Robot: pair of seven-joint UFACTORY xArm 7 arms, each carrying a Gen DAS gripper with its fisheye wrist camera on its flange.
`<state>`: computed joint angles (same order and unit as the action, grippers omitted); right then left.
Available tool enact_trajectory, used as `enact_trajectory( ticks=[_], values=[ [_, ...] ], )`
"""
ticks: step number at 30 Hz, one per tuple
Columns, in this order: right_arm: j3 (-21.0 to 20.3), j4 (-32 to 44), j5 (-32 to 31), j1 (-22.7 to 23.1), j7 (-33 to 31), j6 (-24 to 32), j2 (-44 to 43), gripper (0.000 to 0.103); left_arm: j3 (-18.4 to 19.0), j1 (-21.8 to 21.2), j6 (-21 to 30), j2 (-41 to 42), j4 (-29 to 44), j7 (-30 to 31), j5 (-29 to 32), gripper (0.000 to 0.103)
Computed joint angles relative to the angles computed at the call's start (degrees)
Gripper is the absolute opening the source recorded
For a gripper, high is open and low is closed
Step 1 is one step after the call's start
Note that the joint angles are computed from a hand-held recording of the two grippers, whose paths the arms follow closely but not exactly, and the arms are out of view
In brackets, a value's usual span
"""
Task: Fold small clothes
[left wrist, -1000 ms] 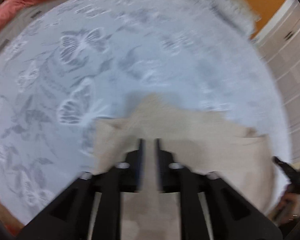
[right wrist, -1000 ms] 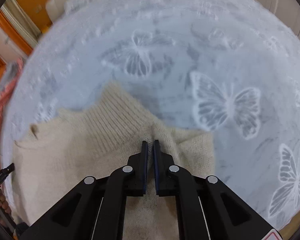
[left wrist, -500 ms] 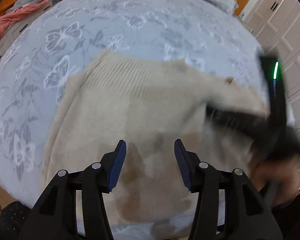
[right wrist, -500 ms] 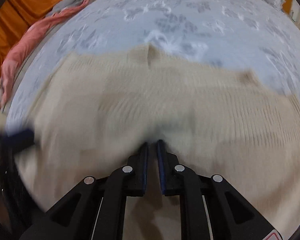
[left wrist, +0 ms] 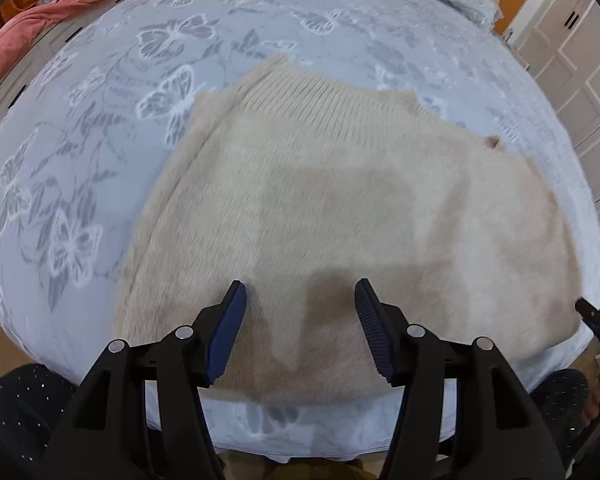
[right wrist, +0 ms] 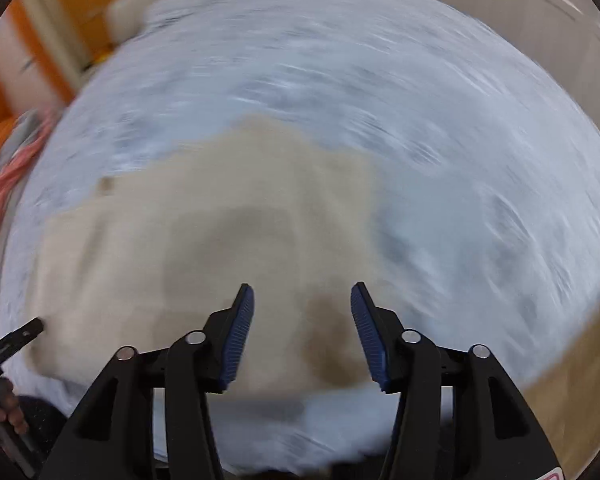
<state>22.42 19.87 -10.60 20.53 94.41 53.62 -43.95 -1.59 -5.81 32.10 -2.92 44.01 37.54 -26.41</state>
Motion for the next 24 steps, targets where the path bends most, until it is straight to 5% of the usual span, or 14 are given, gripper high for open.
enact_trajectory(
  ticks=[3, 5, 6, 10, 13, 17, 21, 24],
  values=[
    [-3.5, -6.4, 5.8, 3.2, 0.3, -3.8, -3.2, 0.054, -0.3, -0.1, -2.0, -0.4, -1.5, -1.2, 1.8, 0.055],
    [-4.5, -9.2, 7.6, 3.7, 0.4, -9.2, -3.9, 0.044, -0.5, -0.2, -2.1, -1.0, -1.9, -3.1, 4.0, 0.055],
    [-3.5, -8.8, 7.4, 3.2, 0.8, -8.9, -3.7, 0.026, -0.4, -0.2, -1.8, -1.1, -1.8, -3.8, 4.6, 0.055],
    [1.5, -4.4, 3.7, 1.9, 4.5, -0.2, -9.8, 0.016, 0.0, -0.2, -1.5, -1.3, -2.0, -4.5, 5.4, 0.055],
    [0.9, -4.6, 4.8, 4.0, 6.0, 5.1, -12.3, 0.003, -0.2, -0.3, -2.8, -1.0, -2.6, -4.8, 7.0, 0.055],
    [-3.3, -9.5, 11.0, 5.9, 3.8, 3.6, -12.2, 0.004, -0.2, -0.6, -2.3, -2.5, -2.6, -5.9, 7.3, 0.055],
    [0.8, -0.9, 3.3, 1.6, 2.2, 8.1, -9.8, 0.015, 0.4, -2.6, 0.1, -4.8, -1.1, -1.2, -0.4, 0.055],
    [-0.9, 3.3, -1.3, -1.8, -4.4, -0.2, -1.5, 0.031, -1.0, -4.2, 0.2, -3.3, 0.4, -2.2, -0.3, 0.055]
  ],
)
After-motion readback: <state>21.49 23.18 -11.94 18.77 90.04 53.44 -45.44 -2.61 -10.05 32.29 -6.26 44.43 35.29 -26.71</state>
